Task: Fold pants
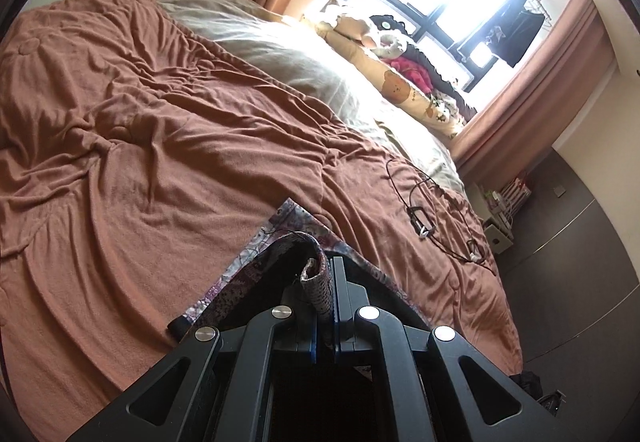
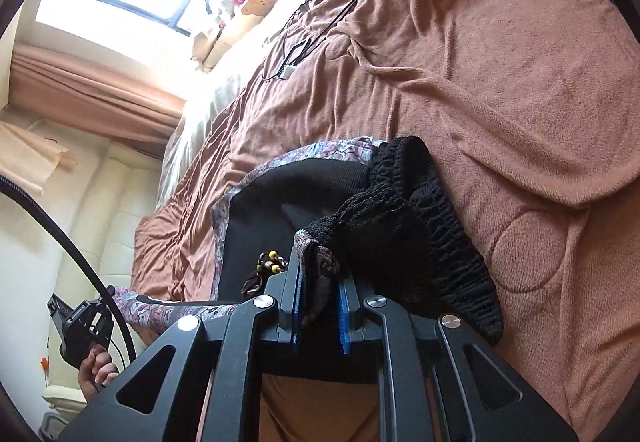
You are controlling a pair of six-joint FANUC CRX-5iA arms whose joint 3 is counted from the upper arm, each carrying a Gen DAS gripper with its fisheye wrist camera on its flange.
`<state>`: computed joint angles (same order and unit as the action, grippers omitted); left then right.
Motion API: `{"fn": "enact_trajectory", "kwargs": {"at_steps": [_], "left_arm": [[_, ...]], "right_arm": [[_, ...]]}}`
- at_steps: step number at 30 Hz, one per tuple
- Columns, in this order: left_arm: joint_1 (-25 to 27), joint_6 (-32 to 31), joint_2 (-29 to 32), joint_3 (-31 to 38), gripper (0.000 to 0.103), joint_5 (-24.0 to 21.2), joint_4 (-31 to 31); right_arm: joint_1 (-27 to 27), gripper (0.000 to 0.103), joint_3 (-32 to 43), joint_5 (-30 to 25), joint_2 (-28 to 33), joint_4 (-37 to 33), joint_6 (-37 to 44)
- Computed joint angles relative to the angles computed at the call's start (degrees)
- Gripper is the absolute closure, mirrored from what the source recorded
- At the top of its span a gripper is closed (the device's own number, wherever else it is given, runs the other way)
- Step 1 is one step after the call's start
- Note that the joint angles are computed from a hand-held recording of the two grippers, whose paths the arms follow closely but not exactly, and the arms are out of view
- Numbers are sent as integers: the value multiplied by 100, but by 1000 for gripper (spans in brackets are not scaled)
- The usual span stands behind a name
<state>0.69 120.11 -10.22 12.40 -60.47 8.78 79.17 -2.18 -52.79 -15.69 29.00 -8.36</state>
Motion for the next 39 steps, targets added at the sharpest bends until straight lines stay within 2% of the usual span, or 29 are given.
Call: {"fn": "enact_trajectory", "kwargs": {"at_steps": [9, 12, 14, 19, 21, 23, 25, 28, 30, 32, 34, 39], "left_arm": [[12, -168, 940, 455, 98, -2, -73], [53, -256, 1242, 570, 98, 23, 6], [67, -295, 1462, 705, 98, -30, 39], [88, -494, 1990, 1073, 98, -188, 190], [36, -521, 2250, 1408, 94, -477, 69], [1, -642, 2438, 1648, 83, -691, 26], [-31, -746, 2495, 1767, 60, -762, -76], [-90, -862, 2477, 1910, 44, -850, -367], [-102, -1007, 2439, 1957, 43, -925, -522], [-103, -1154, 2430, 2026, 43, -1087, -664], [-100, -1323, 2419, 2049, 43, -1253, -775], [-176, -1973, 2525, 2188, 43, -1852, -1071]], "right_arm": [[-557, 88, 236, 242, 364, -513, 321], [-685, 69, 198, 441, 395, -600, 277], [-725, 52, 30, 729, 316, -520, 164], [-695, 50, -96, 774, 198, -141, 151], [-637, 50, -103, 620, 178, 5, 229], [-559, 50, -21, 343, 214, 139, 348], [-489, 50, 198, -69, 342, 186, 615], [-384, 50, 602, -689, 606, 173, 1016], [-307, 44, 873, -1068, 798, 174, 1280], [-249, 33, 1080, -1308, 960, 183, 1473], [-230, 33, 1181, -1383, 1055, 143, 1582], [-221, 33, 1749, -1987, 1380, -116, 2055]]}}
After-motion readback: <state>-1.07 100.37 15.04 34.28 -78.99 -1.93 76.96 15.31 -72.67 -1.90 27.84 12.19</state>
